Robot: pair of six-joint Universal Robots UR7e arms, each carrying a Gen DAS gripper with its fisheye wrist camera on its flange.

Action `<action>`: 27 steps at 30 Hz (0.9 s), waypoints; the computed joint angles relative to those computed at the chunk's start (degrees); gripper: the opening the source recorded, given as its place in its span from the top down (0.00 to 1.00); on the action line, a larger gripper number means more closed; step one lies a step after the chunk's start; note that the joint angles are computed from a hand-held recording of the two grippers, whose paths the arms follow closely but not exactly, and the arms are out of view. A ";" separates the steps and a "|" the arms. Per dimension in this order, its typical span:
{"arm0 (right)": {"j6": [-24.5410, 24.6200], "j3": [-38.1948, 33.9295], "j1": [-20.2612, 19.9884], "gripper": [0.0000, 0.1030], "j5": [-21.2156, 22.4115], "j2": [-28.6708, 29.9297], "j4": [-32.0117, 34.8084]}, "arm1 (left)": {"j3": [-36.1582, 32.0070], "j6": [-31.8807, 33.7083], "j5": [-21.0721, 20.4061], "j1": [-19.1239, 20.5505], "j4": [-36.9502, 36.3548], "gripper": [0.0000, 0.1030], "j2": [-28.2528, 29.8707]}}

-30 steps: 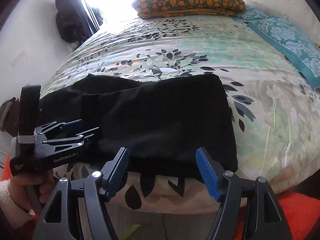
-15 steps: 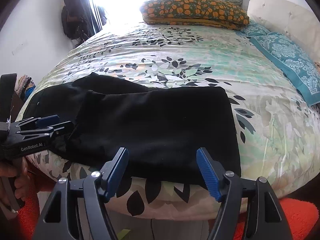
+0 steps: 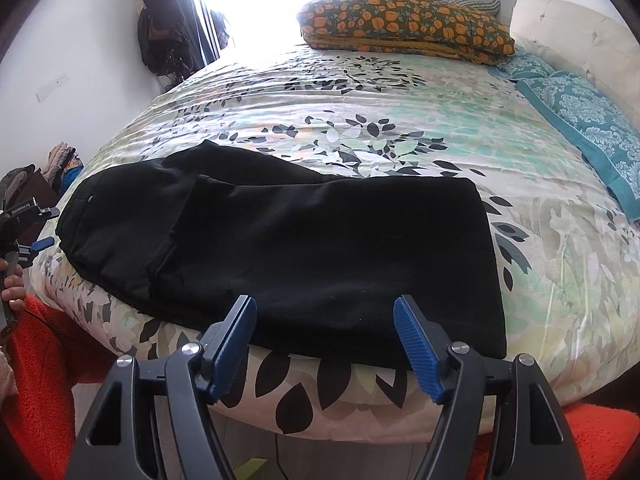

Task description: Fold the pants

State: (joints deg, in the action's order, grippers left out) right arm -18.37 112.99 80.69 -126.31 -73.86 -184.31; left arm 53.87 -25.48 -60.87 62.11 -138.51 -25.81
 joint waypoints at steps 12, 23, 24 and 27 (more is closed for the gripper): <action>-1.29 -0.64 0.95 0.31 -0.08 1.38 0.26 | -6.04 -5.75 -15.67 4.80 1.41 0.29 4.44; 1.34 0.10 -0.15 0.31 0.38 -0.05 0.64 | -6.76 -6.92 -14.80 4.46 -0.83 0.77 5.68; 1.55 0.09 -0.27 0.31 0.61 -0.15 0.75 | -5.68 -5.38 -14.04 3.87 -1.89 0.80 4.97; 1.73 0.16 -0.38 0.31 0.97 -0.42 0.25 | -3.49 -0.30 -13.36 1.65 -4.67 0.82 3.25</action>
